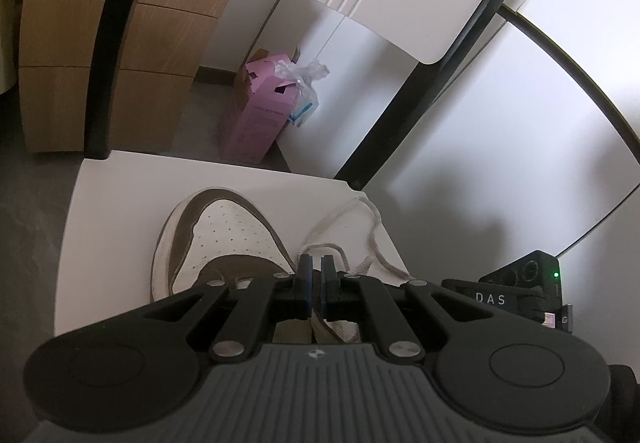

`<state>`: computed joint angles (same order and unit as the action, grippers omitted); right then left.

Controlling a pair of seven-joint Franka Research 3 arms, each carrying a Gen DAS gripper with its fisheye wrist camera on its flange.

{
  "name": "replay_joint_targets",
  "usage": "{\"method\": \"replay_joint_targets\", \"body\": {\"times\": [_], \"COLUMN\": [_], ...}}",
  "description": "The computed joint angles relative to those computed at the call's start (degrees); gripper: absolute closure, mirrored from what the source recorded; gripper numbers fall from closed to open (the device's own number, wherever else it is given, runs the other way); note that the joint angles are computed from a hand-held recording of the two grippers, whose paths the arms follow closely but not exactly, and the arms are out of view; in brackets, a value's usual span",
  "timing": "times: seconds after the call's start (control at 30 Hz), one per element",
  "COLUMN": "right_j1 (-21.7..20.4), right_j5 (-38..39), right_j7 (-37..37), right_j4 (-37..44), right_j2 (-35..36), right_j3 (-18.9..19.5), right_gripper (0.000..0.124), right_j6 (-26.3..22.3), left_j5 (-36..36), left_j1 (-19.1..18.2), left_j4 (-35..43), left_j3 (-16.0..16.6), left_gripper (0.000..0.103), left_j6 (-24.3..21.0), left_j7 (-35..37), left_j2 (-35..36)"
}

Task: Lace up shoes with both hands
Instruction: 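Pull the lace through the eyelet with the right tool while the left tool holds it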

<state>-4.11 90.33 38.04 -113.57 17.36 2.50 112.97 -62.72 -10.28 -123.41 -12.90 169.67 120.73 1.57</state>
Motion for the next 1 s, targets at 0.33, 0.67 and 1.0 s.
{"method": "replay_joint_targets", "body": {"times": [0.33, 0.67, 1.0], "right_j1": [-0.53, 0.06, -0.05], "right_j5": [1.73, 1.89, 3.3], "right_j7": [5.31, 6.9, 7.23], "right_j4": [-0.95, -0.94, -1.42], "right_j2": [0.0, 0.11, -0.21], "right_j3": [-0.23, 0.02, 0.3], "right_gripper": [0.083, 0.115, 0.12], "right_j6": [0.78, 1.66, -0.04], "left_j5": [-0.37, -1.22, -2.09], "left_j1": [0.04, 0.16, 0.25], "left_j4": [0.0, 0.23, 0.26], "left_j3": [-0.03, -0.11, -0.14], "left_gripper": [0.098, 0.098, 0.098], "left_j6": [0.05, -0.1, -0.05], "left_j7": [0.3, 1.31, 1.83], "left_j2": [0.0, 0.18, 0.22]}}
